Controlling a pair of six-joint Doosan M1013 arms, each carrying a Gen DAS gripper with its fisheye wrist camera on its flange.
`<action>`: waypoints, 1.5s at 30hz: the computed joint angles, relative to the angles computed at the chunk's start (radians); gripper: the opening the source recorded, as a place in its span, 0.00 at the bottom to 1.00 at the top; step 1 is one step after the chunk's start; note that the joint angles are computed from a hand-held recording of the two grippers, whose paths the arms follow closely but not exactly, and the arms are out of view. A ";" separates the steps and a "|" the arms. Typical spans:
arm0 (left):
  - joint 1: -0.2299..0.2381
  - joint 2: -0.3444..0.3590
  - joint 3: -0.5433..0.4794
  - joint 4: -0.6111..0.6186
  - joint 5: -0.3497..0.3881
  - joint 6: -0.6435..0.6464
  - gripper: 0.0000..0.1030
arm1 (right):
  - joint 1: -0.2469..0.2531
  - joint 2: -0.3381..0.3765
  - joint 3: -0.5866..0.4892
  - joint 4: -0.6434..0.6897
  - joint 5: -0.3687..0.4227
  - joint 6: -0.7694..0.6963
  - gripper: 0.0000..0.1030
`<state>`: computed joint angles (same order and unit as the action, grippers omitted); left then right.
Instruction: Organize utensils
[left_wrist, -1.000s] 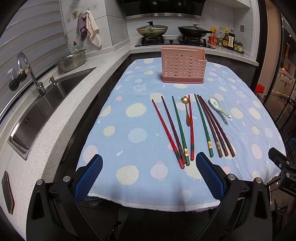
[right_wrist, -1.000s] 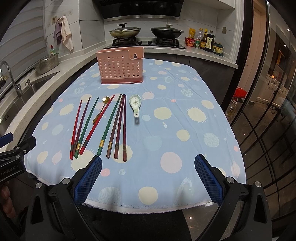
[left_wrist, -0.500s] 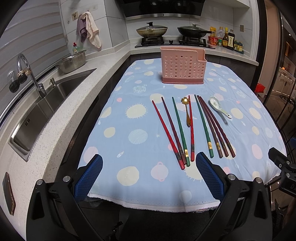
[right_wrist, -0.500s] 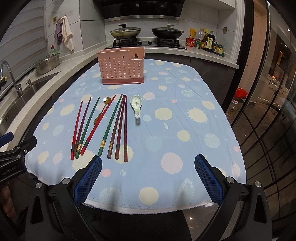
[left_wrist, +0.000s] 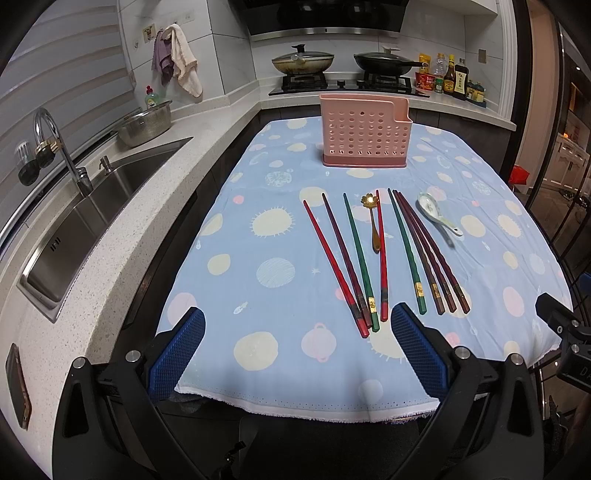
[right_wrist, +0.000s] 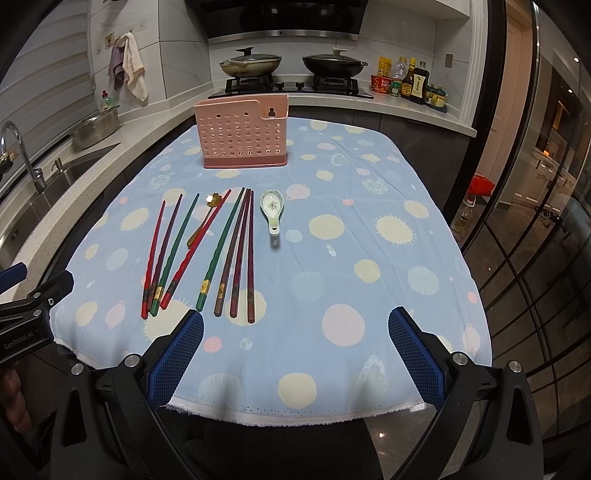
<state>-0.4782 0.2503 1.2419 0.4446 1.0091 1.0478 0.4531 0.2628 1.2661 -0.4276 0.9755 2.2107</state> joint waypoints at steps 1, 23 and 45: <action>0.000 0.000 0.000 -0.001 0.001 0.000 0.93 | -0.001 0.000 0.000 0.001 0.001 -0.002 0.94; 0.070 0.117 -0.102 -0.210 0.095 0.108 0.93 | -0.040 0.073 -0.071 0.113 0.054 -0.053 0.93; 0.085 0.212 -0.173 -0.274 0.176 0.181 0.70 | -0.068 0.162 -0.182 0.200 0.120 -0.105 0.93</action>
<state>-0.3937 0.4627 1.0690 0.1705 1.1850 1.2290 0.3847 0.4244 1.0838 -0.2274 1.0959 2.1055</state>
